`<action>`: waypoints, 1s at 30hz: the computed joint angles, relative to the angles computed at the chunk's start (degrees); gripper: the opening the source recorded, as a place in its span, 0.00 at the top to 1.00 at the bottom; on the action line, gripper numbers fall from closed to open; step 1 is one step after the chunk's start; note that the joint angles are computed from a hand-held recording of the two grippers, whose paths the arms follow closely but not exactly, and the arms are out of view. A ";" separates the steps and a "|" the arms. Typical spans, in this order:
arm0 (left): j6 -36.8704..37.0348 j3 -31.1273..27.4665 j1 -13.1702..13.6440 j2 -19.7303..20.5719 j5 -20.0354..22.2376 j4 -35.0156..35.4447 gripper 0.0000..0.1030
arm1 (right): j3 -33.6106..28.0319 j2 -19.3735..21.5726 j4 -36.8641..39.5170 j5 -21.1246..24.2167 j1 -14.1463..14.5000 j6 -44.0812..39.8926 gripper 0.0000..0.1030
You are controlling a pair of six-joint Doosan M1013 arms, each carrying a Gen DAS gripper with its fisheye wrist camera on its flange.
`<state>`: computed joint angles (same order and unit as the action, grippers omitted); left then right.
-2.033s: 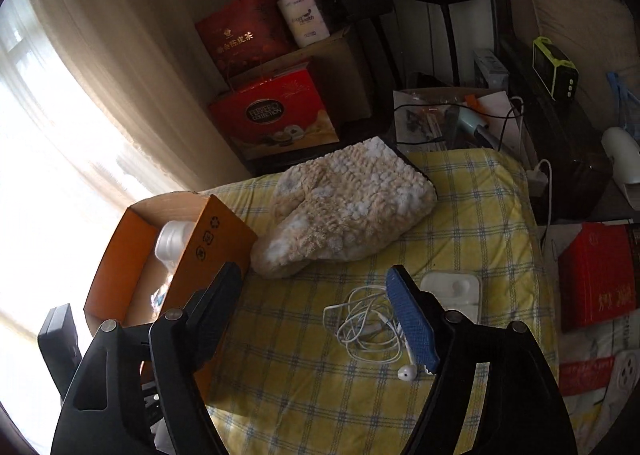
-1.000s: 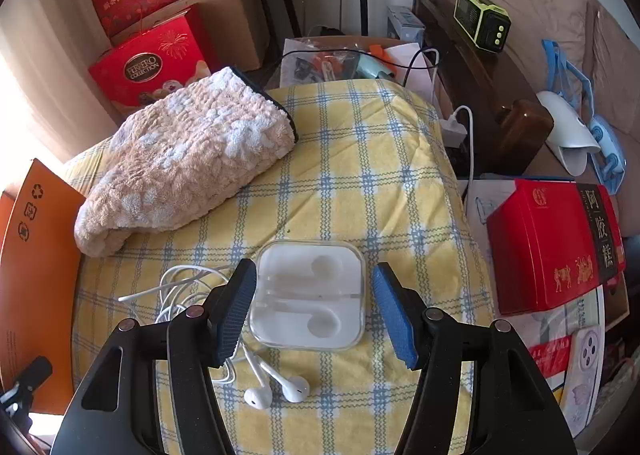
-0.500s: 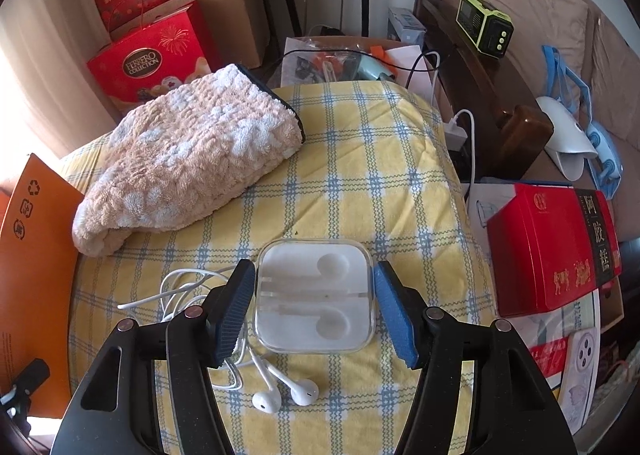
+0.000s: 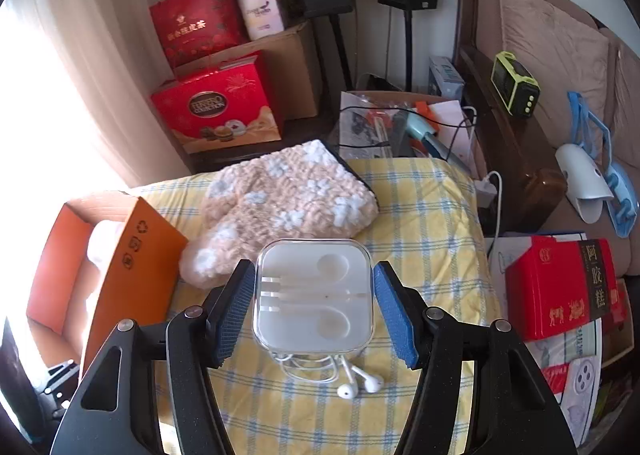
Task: Organize objects
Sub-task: 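Grasp the clear earphone case with the right tool, then carry the earphone case into the orange box and open the right tool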
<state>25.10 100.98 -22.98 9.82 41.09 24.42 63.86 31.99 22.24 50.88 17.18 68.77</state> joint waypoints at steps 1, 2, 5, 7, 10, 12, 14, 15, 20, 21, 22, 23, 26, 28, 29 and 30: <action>-0.42 -0.02 -0.14 0.03 0.17 0.54 0.78 | -0.03 -0.18 1.48 0.39 0.20 -1.24 0.39; -1.05 0.06 -0.28 0.00 0.11 1.20 0.78 | -0.14 -0.30 3.00 0.95 0.41 -2.51 0.39; -2.39 0.29 -0.51 -0.09 -0.26 2.34 0.80 | -0.92 -0.27 6.67 2.93 1.30 -5.70 0.39; -2.11 0.37 -0.45 -0.15 -0.55 2.05 0.81 | -2.06 0.19 8.08 4.70 2.05 -7.17 0.39; -1.87 0.31 -0.37 -0.12 -0.67 1.78 0.81 | -3.67 0.85 8.48 5.93 3.38 -8.07 0.39; -1.70 0.28 -0.30 -0.12 -0.75 1.52 0.81 | -4.52 1.21 8.58 6.09 4.26 -8.79 0.39; -1.59 0.25 -0.25 -0.12 -0.82 1.33 0.81 | -5.53 1.77 9.11 6.78 5.00 -9.52 0.39; -1.53 0.36 -0.19 -0.23 -0.96 1.19 0.81 | -6.11 2.14 9.47 7.40 5.25 -9.90 0.39; -3.12 1.55 -0.32 -1.14 -2.41 1.84 0.81 | -8.98 4.17 9.17 9.07 7.02 -11.61 0.39; -3.55 1.70 -0.42 -1.25 -2.45 2.22 0.81 | -9.33 4.48 8.98 9.09 7.36 -12.08 0.39; -3.68 1.86 -0.45 -1.39 -2.47 2.38 0.81 | -9.80 4.85 8.90 9.27 7.63 -12.65 0.39; -3.65 1.92 -0.47 -1.45 -2.50 2.40 0.81 | -10.14 5.15 8.77 9.44 7.93 -13.16 0.39; -3.38 1.92 -0.37 -1.48 -2.64 2.15 0.81 | -10.42 5.61 7.88 9.57 8.66 -14.37 0.39; -3.09 1.80 -0.32 -1.40 -2.58 2.07 0.81 | -10.74 6.00 7.35 9.85 8.99 -14.69 0.39; -2.93 1.76 -0.30 -1.37 -2.57 2.02 0.81 | -10.85 6.18 7.27 9.99 9.09 -14.87 0.39; -2.76 1.74 -0.27 -1.36 -2.62 1.90 0.81 | -10.98 6.36 7.19 10.08 9.17 -15.08 0.39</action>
